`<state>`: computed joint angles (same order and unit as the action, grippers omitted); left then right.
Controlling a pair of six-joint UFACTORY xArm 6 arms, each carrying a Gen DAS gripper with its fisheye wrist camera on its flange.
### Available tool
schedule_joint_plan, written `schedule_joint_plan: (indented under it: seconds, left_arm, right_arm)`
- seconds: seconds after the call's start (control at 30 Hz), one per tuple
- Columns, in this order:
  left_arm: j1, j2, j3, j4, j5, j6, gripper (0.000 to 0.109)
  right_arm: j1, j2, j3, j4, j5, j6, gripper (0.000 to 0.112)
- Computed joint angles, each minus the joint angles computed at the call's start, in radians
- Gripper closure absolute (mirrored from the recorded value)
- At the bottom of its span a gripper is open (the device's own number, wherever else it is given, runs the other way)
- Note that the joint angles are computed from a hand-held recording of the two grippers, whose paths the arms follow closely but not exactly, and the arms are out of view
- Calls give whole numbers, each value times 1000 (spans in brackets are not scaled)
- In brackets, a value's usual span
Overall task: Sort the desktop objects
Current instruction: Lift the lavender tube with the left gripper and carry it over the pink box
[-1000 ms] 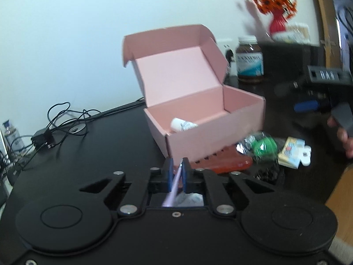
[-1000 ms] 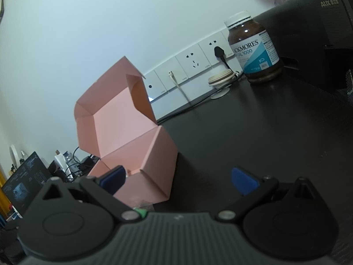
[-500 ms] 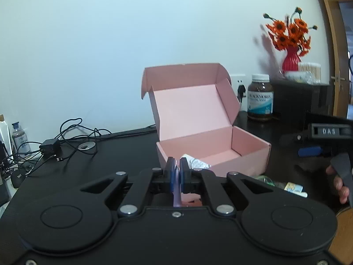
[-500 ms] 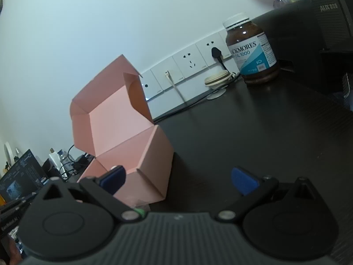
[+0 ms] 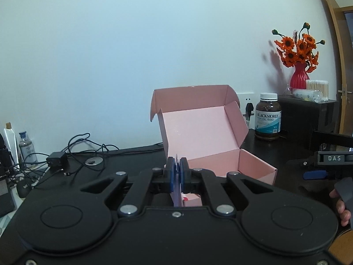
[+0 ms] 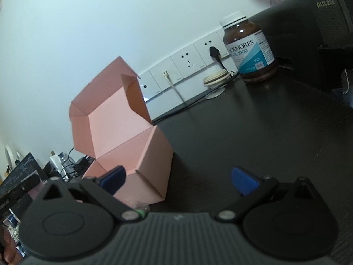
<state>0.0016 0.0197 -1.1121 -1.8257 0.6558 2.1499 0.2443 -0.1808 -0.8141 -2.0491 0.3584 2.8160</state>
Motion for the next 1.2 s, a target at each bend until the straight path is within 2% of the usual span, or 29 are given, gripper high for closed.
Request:
schedule_joint_plan:
  seconds: [0.5,0.67,0.77,0.87,1.03,1.2]
  left_arm:
    - [-34,9,-59,-33,-48,7,104]
    - [-38,16,-93,-28,-30,8,104]
    - [-38,40,-146,16,-3,-54,104]
    - [-41,80,-220,109,29,-174,104]
    - [-94,150,-321,224,-6,-287,104]
    - [-142,170,-321,239,-47,-271,103]
  right_arm:
    - [-2,3,-4,-21,-7,24,10]
    - [1,6,-8,-15,-6,7,10]
    - [4,5,-7,-21,-1,7,10]
    - [6,2,-3,-43,5,30,10]
    - [7,-4,3,-79,10,71,10]
    - [13,-9,6,-98,17,77,10]
